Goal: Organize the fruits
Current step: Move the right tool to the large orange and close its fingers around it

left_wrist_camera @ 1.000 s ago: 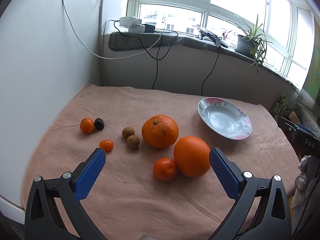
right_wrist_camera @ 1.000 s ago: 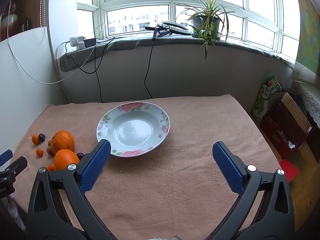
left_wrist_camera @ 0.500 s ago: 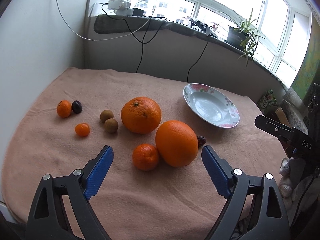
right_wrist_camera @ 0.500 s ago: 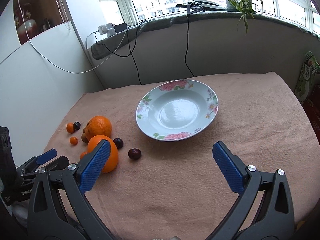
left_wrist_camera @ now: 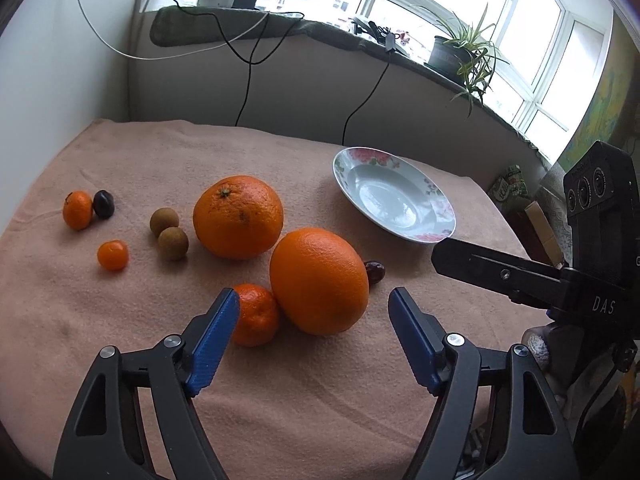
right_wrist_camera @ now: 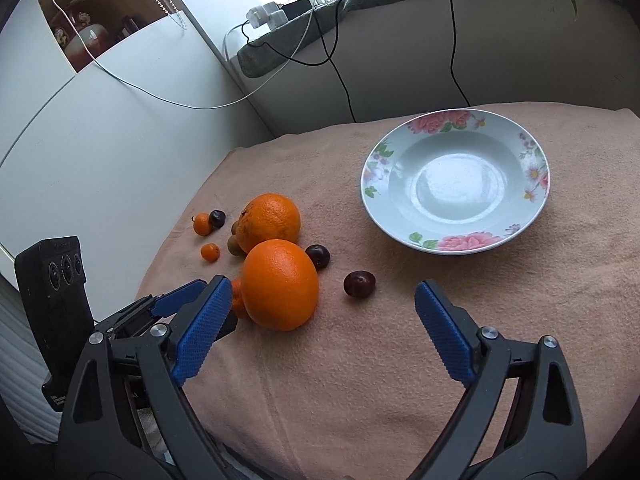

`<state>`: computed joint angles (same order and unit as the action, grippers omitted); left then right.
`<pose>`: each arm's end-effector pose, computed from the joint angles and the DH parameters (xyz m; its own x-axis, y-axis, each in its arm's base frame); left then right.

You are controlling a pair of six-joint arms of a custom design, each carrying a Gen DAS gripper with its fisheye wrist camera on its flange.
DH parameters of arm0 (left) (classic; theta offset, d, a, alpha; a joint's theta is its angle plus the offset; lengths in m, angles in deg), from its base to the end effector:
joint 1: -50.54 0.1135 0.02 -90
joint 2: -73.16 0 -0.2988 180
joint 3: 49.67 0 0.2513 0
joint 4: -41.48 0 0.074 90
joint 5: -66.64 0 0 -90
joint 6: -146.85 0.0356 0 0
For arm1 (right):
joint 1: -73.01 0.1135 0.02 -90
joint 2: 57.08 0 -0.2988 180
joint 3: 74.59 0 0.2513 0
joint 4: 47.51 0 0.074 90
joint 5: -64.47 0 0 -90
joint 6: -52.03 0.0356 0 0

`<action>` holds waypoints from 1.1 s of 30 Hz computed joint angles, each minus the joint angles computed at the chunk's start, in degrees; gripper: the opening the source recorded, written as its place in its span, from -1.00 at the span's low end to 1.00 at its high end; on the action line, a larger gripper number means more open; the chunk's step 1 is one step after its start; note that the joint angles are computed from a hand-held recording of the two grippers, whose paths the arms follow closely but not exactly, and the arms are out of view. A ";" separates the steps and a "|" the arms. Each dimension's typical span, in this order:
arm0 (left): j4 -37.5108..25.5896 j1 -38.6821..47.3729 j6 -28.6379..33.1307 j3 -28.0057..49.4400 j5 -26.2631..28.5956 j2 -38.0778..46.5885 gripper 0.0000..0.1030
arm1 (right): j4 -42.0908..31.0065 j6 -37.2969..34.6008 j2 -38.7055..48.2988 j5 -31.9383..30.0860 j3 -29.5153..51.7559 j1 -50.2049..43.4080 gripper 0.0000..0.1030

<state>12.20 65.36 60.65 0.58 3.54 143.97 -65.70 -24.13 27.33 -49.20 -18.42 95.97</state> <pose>0.2219 0.0421 0.2266 -0.7336 -0.1330 -0.6664 0.1028 0.9477 -0.3023 0.2575 0.1246 0.2147 -0.7942 -0.0985 -0.5996 -0.4347 0.7816 0.4473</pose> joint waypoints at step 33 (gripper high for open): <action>0.80 -3.24 3.79 2.44 -0.11 6.21 0.33 | -7.50 -2.12 16.01 -9.35 12.92 2.70 0.40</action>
